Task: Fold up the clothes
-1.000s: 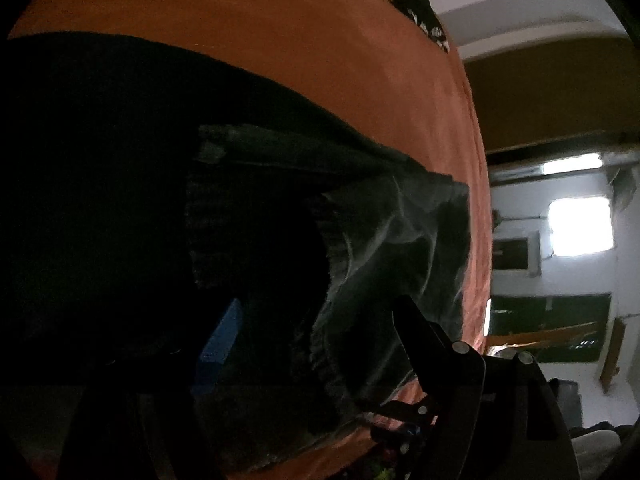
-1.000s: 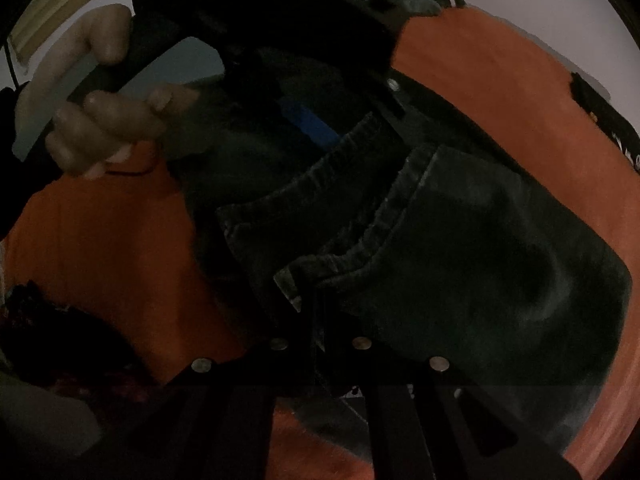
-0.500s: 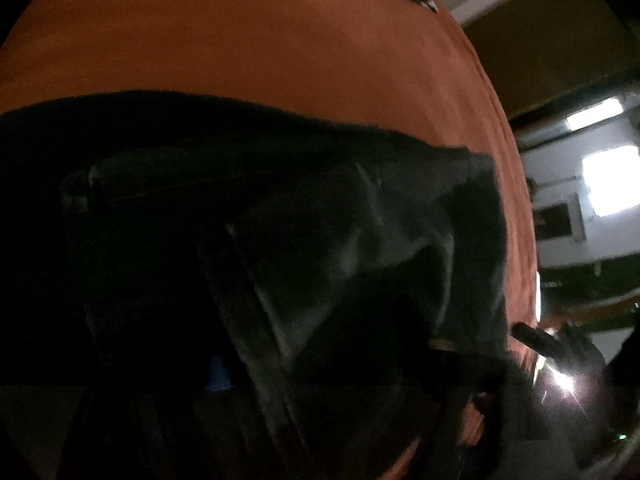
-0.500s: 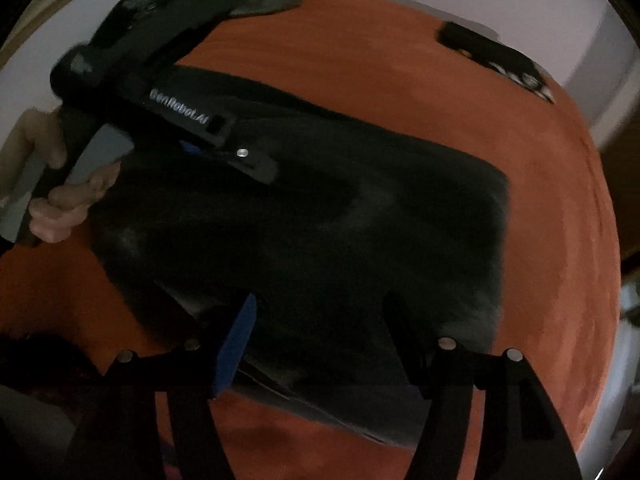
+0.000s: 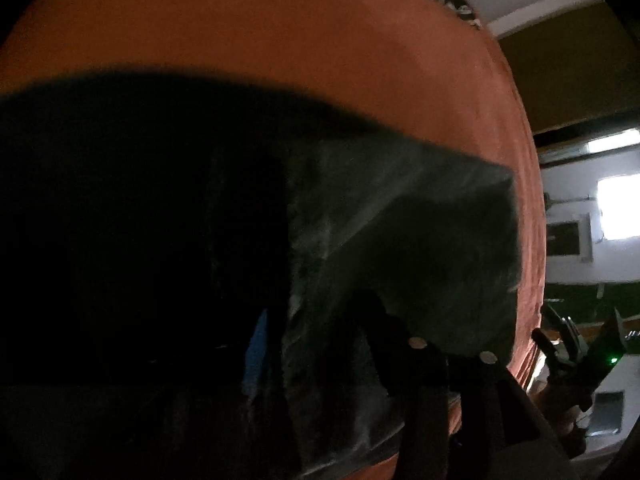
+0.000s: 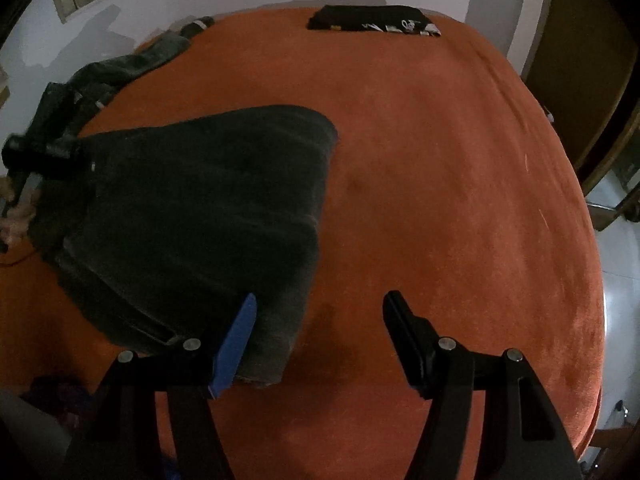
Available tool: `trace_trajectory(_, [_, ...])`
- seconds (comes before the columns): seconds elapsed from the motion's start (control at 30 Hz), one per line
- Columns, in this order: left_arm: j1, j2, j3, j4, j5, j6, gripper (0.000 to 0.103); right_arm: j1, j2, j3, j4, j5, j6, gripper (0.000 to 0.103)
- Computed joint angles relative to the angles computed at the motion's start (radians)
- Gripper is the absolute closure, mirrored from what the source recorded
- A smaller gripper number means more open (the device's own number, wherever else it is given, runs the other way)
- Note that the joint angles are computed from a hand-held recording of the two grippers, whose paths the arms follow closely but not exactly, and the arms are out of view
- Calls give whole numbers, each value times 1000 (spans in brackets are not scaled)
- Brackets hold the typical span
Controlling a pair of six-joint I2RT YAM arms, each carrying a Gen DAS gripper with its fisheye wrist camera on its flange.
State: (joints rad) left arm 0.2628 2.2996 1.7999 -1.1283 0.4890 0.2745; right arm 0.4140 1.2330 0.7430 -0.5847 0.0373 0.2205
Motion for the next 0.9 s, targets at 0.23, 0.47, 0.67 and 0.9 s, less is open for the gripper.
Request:
trace_trajectory(0.23, [-1,-121,-194,65,1,57,37,-3,-5,-50,38,28,-79,38])
trace_trajectory(0.47, [7,-231,-321,189,-85,-4,98,28,-97,-125,44,-89,-165,37])
trace_trajectory(0.67, [41,-307,-369,122,-124,-9,101,36,0,-189,142,-12,-123,37])
trace_trajectory(0.9, [-15,-311,-498,162,-77,-23,29,-15,91,-250,296,-37,-21,64])
